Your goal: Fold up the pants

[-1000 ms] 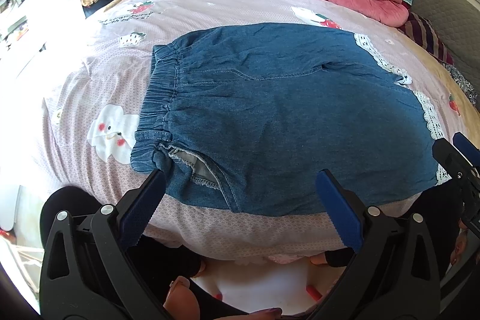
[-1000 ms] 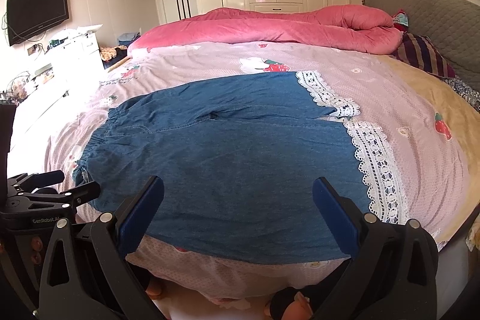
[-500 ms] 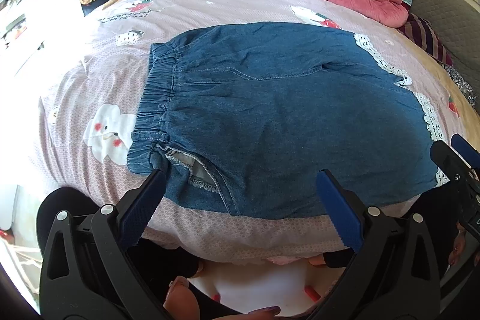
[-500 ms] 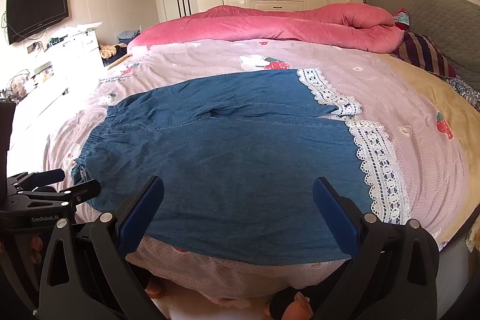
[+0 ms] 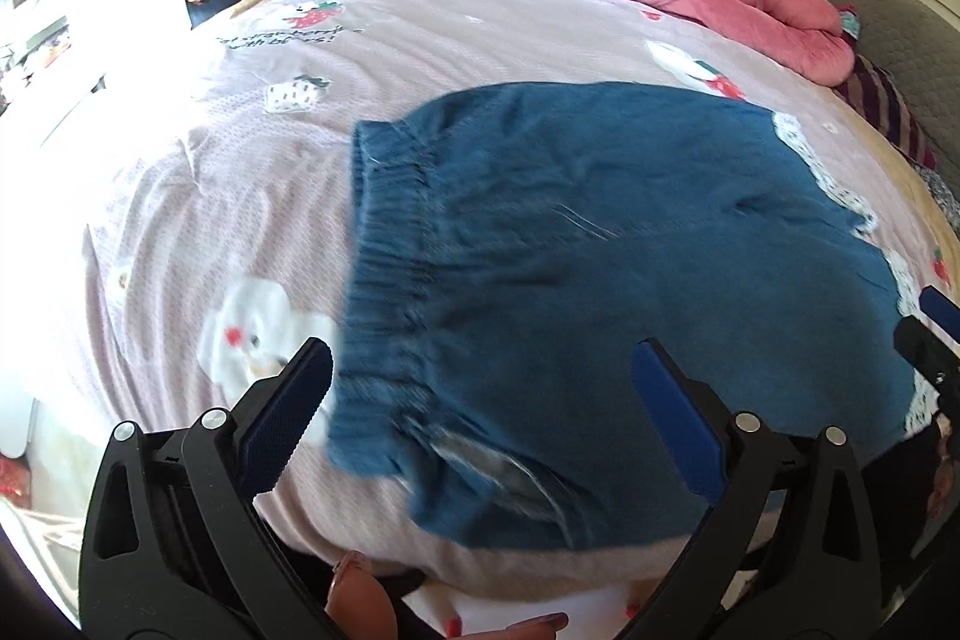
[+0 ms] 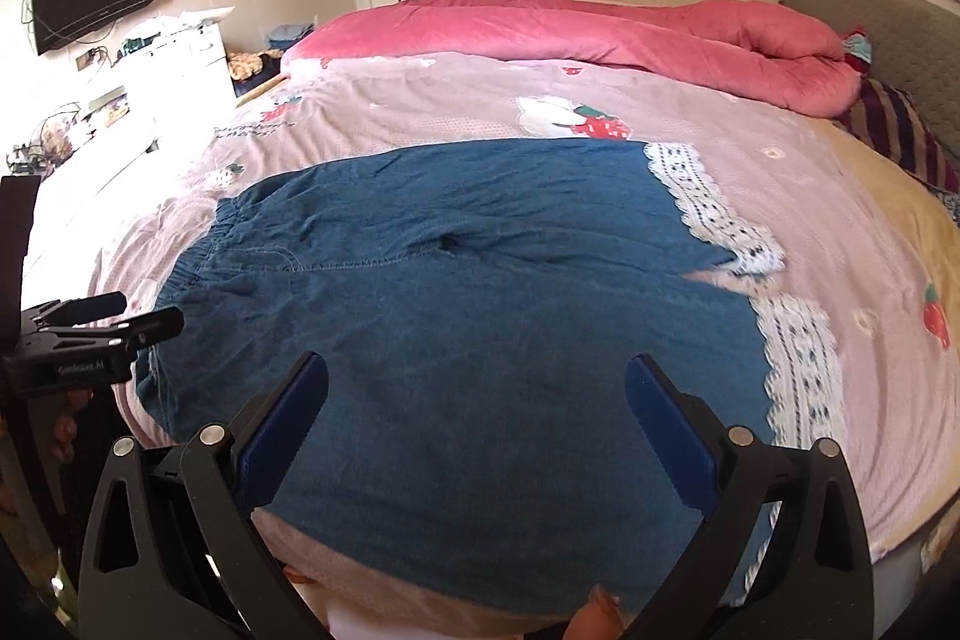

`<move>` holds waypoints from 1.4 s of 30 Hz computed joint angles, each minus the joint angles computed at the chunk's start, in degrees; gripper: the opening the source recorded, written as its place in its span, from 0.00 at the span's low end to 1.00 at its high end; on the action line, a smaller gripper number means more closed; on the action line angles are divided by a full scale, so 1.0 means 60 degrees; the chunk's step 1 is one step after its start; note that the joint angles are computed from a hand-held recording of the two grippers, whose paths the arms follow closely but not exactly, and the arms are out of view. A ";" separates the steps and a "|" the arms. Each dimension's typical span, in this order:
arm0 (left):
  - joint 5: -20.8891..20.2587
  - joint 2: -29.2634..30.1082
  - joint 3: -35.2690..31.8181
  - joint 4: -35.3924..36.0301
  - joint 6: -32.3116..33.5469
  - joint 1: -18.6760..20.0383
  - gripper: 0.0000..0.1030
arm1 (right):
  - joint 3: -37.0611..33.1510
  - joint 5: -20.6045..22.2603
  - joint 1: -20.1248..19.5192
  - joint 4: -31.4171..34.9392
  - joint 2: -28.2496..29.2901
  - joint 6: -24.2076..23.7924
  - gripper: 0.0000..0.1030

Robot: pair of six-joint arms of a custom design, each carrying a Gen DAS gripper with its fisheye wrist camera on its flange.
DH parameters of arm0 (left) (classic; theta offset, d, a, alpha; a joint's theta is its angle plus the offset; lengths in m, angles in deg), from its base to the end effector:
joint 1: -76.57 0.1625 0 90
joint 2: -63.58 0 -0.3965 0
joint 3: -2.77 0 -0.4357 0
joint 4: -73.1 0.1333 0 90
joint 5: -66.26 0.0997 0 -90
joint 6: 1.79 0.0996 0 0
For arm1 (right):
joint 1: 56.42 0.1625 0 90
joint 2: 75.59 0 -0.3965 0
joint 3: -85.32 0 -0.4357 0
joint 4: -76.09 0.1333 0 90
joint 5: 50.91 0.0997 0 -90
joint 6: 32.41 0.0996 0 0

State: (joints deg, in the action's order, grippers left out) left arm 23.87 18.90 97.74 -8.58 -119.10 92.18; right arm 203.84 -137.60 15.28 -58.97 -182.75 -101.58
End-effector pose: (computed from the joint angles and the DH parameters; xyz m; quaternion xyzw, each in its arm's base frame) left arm -0.4788 -0.3486 -0.0140 -0.1080 0.8148 -0.3958 0.4096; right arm -0.0087 -0.4693 0.4281 0.4184 -0.8603 0.2285 0.1803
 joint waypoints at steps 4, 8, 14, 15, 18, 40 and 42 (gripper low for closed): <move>0.0078 -0.0585 0.0367 0.0240 -0.0062 0.0340 0.91 | -0.0366 -0.0452 0.0541 -0.0310 0.0802 -0.0092 0.96; 0.0200 -0.1034 0.0525 0.0514 0.0252 0.0802 0.91 | -0.0954 -0.0837 0.0956 -0.0096 0.1609 0.0211 0.96; 0.0642 -0.1490 0.0651 0.0559 0.1102 0.1657 0.91 | -0.1709 -0.1339 0.1485 -0.0216 0.2749 0.0616 0.96; 0.0636 -0.1525 0.0654 0.0486 0.1221 0.1796 0.89 | -0.1827 -0.1420 0.1563 -0.0205 0.2924 0.0610 0.96; 0.0890 -0.1693 0.0833 -0.0180 0.1928 0.2132 0.71 | -0.2122 -0.1707 0.1812 -0.0288 0.3418 0.0467 0.96; 0.2360 -0.2280 0.1838 -0.2676 0.4563 0.2383 0.24 | -0.4593 -0.4010 0.3592 -0.0465 0.7432 -0.2701 0.96; 0.2550 -0.2301 0.1857 -0.2601 0.4507 0.2290 0.24 | -0.4535 -0.4203 0.3684 -0.0539 0.7546 -0.3104 0.96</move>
